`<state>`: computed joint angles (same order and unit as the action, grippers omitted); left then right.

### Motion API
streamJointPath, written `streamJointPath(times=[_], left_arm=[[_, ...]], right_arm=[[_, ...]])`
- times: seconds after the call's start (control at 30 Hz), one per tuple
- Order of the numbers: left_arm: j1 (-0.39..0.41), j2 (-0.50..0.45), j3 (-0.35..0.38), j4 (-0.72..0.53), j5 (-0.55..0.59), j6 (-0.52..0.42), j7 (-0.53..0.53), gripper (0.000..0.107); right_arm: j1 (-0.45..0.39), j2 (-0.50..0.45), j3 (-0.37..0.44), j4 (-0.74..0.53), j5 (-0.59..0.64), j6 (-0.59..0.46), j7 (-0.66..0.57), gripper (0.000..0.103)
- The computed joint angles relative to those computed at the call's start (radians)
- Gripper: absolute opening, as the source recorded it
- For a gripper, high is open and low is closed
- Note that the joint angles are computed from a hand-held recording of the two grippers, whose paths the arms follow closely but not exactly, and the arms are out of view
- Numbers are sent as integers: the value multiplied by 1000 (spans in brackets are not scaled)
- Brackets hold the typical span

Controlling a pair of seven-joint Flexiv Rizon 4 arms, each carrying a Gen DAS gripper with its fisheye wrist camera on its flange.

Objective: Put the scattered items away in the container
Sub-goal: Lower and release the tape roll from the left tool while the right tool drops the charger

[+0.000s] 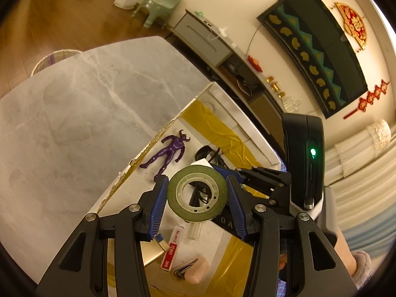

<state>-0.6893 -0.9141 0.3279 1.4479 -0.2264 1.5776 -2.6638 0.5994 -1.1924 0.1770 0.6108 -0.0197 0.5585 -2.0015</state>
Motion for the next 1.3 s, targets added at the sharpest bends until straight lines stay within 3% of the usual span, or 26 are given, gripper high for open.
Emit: streamJointPath(times=[0.23, 0.43, 0.67, 0.93, 1.1, 1.3], left_arm=[[-3, -8, 5, -21, 9, -20, -10, 49], [4, -13, 0, -43, 28, -58, -26, 50], [74, -21, -95, -65, 41, -103, -25, 53], [95, -17, -117, -70, 73, -111, -26, 57], [106, -5, -135, -42, 73, -69, -17, 57], [52, 6, -61, -61, 106, -114, 10, 57]], right_arm=[[-7, -59, 3, -129, 35, -75, 54, 33], [-15, -49, -12, -121, 48, -60, 80, 35], [-36, -66, -14, -170, 54, -55, 128, 37], [-63, 3, 12, -36, 91, 4, 93, 37], [-87, 59, 37, 68, 112, 51, 68, 37], [-121, 158, 76, 246, 137, 125, 32, 41]])
